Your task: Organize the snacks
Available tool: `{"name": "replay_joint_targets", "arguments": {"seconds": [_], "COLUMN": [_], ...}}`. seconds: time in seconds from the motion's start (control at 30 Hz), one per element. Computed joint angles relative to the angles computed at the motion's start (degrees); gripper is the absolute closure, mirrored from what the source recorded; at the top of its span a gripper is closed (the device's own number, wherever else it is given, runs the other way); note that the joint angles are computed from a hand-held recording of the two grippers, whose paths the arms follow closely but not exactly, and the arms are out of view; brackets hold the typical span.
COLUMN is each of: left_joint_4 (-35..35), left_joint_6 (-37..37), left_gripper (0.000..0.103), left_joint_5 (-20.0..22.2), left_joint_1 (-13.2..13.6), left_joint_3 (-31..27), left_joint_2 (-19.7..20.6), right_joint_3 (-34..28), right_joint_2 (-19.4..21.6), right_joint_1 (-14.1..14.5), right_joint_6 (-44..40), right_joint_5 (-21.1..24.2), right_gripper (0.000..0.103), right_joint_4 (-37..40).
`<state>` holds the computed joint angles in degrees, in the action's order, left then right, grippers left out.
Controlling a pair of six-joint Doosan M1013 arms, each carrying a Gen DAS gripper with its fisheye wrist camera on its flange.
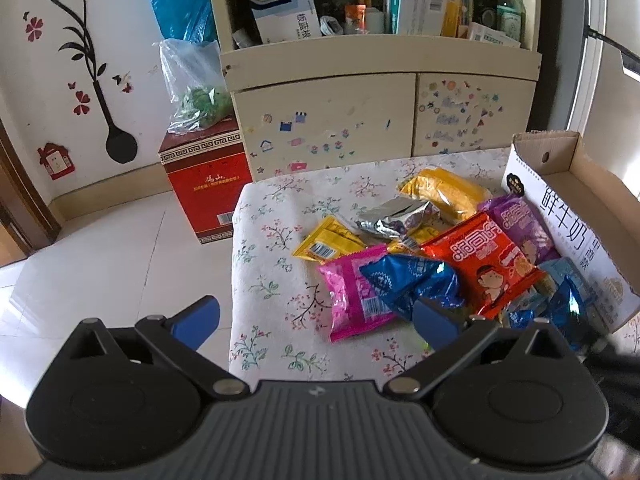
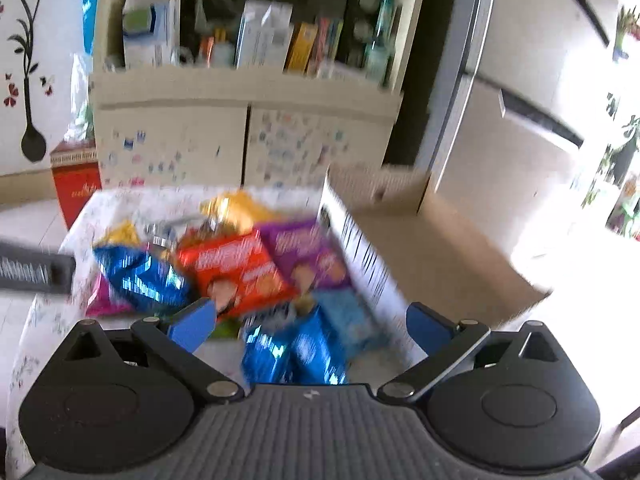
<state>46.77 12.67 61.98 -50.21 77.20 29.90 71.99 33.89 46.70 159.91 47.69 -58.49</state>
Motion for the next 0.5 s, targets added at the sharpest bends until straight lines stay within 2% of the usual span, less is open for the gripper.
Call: {"name": "replay_joint_targets", "arguments": {"seconds": [0.2,0.27,0.37,0.5], "left_joint_4": [-0.5,-0.6,-1.3,-3.1], "left_joint_6": [0.6,0.7,1.0,1.4], "left_gripper": [0.001,0.001,0.001,0.001], "left_joint_5": [1.4,1.7,2.4,2.6], "left_joint_1": [-0.3,-0.5,-0.6,-0.3], "left_joint_3": [-0.4,-0.5,-1.1,-1.8], "left_joint_2": [0.2,0.3,0.6,0.9], "right_joint_3": [-0.6,-1.2,-3.1,-3.2], "right_joint_2": [-0.9,-1.3,-1.1,-0.8], "right_joint_1": [-0.6,-1.7,-2.6,-3.4], "right_joint_6": [1.0,-2.1,-6.8,-9.5], "right_joint_5": [1.5,-0.7,0.2,-0.9], "right_gripper": [0.0,0.0,0.0,0.0], "right_joint_4": [-3.2,1.4,8.2,14.0]}}
